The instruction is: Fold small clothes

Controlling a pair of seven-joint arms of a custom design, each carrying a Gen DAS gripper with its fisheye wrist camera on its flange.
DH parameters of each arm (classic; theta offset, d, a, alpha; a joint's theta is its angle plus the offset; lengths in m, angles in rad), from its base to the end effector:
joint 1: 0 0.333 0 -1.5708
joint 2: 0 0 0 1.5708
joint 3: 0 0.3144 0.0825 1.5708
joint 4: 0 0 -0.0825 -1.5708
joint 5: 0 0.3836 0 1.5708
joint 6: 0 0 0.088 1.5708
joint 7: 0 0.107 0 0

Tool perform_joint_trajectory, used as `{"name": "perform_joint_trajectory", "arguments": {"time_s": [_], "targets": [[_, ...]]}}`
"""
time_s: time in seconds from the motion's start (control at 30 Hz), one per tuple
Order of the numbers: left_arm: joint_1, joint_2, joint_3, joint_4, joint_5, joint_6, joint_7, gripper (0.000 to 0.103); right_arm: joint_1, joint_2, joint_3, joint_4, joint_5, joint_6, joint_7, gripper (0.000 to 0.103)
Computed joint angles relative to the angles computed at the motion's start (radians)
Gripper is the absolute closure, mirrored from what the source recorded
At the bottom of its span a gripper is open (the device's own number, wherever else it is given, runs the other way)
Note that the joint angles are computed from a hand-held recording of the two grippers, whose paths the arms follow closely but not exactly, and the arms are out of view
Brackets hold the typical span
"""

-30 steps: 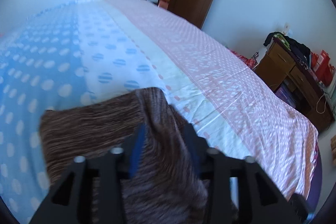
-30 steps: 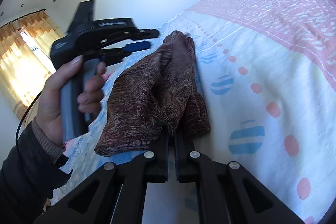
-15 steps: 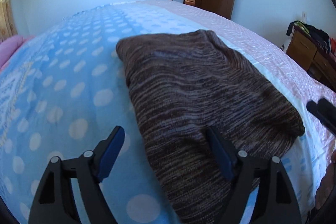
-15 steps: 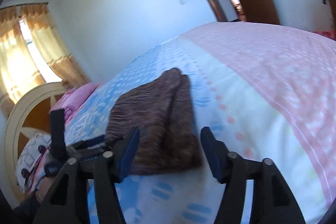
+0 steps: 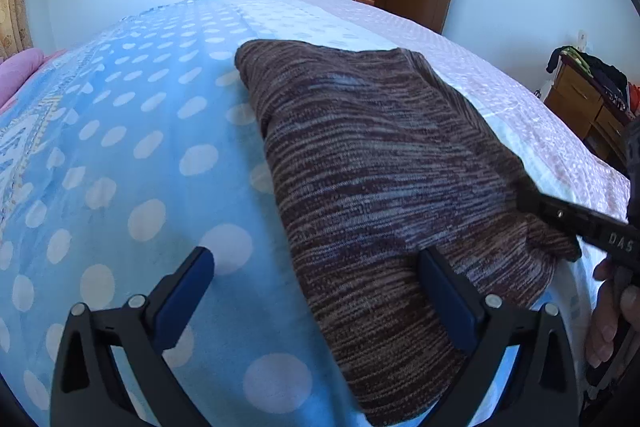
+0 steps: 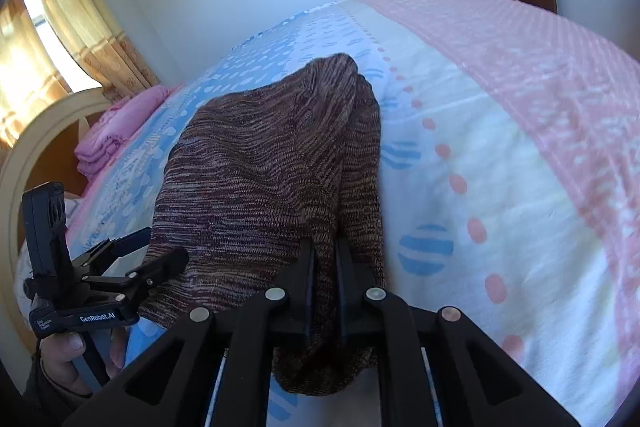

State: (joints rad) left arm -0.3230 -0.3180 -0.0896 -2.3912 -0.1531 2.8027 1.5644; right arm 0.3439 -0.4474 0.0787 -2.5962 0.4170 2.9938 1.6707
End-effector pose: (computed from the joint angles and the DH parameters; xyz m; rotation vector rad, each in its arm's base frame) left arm 0.4531 -0.1939 0.5230 -1.5934 2.1325 -0.9064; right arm 0.4120 0.1562 0.5017 -1.5841 1.6741 -0.3039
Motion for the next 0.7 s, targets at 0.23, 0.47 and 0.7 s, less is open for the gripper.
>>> {"name": "perform_joint_trajectory", "arguments": {"time_s": [0.23, 0.47, 0.7], "targets": [[0.002, -0.009, -0.002, -0.01, 0.002, 0.001, -0.015, 0.0, 0.055, 0.125, -0.048, 0.183, -0.054, 0.063, -0.072, 0.079], [-0.013, -0.01, 0.015, -0.01, -0.035, -0.008, 0.008, 0.0, 0.079, 0.382, -0.125, 0.484, -0.127, -0.217, -0.084, 0.079], [-0.07, -0.022, 0.076, -0.028, -0.171, 0.023, 0.093, 0.0, -0.025, 0.411, -0.024, 0.538, -0.486, -0.206, 0.165, 0.076]]}}
